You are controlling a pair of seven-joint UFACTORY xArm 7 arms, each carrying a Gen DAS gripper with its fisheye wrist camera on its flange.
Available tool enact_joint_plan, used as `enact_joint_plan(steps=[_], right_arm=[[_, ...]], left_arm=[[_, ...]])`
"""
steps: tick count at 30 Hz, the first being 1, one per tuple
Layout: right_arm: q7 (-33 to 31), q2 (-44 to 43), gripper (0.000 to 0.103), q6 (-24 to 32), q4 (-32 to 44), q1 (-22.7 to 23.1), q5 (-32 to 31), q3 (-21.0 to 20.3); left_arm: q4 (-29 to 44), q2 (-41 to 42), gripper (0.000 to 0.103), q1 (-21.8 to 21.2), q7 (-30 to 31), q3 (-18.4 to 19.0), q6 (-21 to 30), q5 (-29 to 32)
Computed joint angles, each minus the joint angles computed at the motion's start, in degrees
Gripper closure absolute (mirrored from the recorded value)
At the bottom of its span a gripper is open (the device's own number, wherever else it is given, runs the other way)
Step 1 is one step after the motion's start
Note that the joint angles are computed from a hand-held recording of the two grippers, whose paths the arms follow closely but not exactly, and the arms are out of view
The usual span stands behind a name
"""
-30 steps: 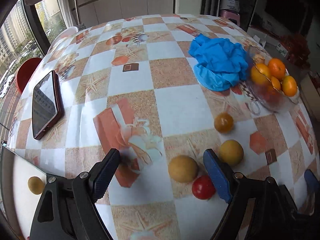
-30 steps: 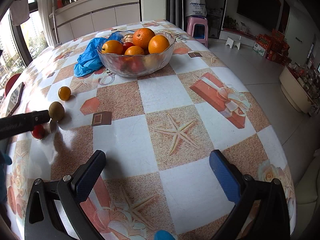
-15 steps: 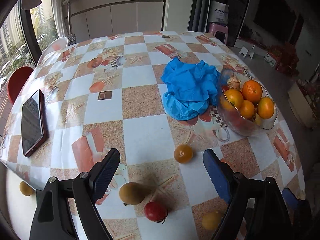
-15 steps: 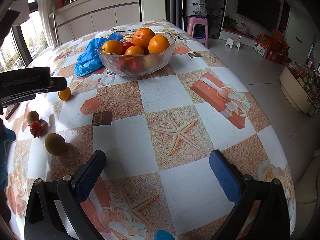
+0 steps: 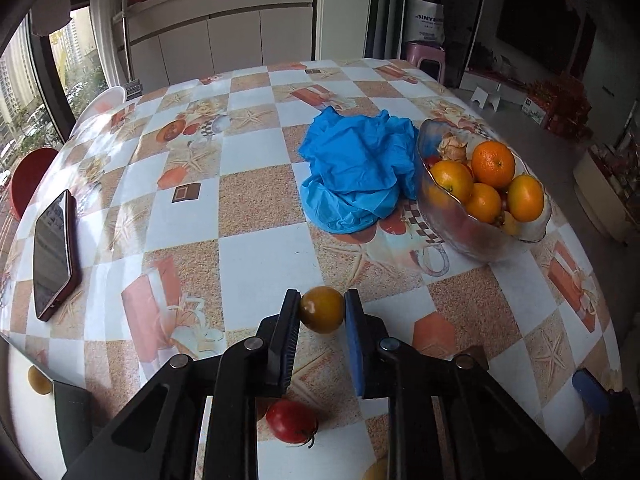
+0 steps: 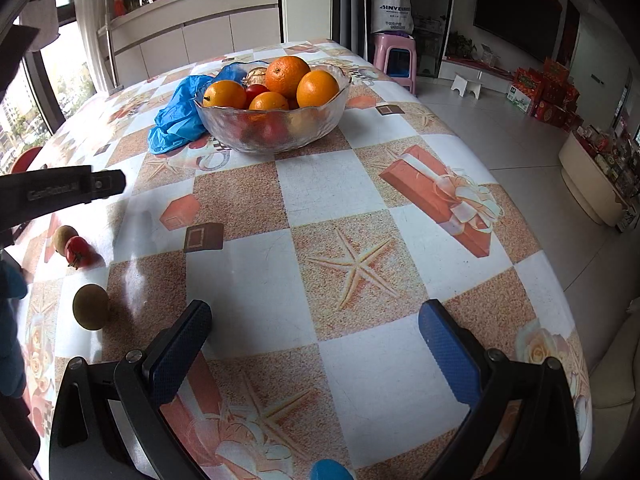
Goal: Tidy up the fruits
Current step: 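Reach the left gripper to a small orange kumquat and close on it, then grasp another brown round fruit with the right gripper while the left holds the kumquat, then carry the kumquat with the left gripper while the right carries the brown fruit to the tray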
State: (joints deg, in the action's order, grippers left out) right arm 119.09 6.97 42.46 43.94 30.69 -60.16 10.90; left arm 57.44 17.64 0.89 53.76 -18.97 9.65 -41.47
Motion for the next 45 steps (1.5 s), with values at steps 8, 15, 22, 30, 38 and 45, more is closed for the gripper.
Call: enact_joint_plan(steps=[8,15,22,30,38,45], right_arm=[[-1.46,-0.33,0.000,-0.96,-0.41,-0.23,-0.54,-0.04],[0.74,-0.52,0.003,-8.62,1.52,0.12,-13.03,0.09],[-11.10,9.47,0.045,-13.91,12.75,0.89,-12.55,-1.49],[-7.27,8.28,0.073,-17.21,11.15,3.87,-13.69,-5.17],[-3.25,4.69,0.073,-18.98,7.08,3.30,-13.71,-2.74],[-0.95,3.57,0.073,-18.63,5.74,4.31,-12.36,-1.01]], left_arm=[[-10.54,-12.63,0.080,10.22,30.29,-4.90,1.37,-30.19],[-16.99,-16.76,0.080,9.05,36.03,2.81,4.87,-35.58],[-19.28,-17.57,0.080,5.12,40.79,8.47,5.42,-39.53],[-19.76,-18.08,0.080,0.94,39.04,15.29,8.95,-37.50],[-22.16,-22.48,0.080,-1.04,39.10,19.85,11.93,-36.94],[-24.66,-26.29,0.080,-1.08,37.85,22.34,12.36,-33.44]])
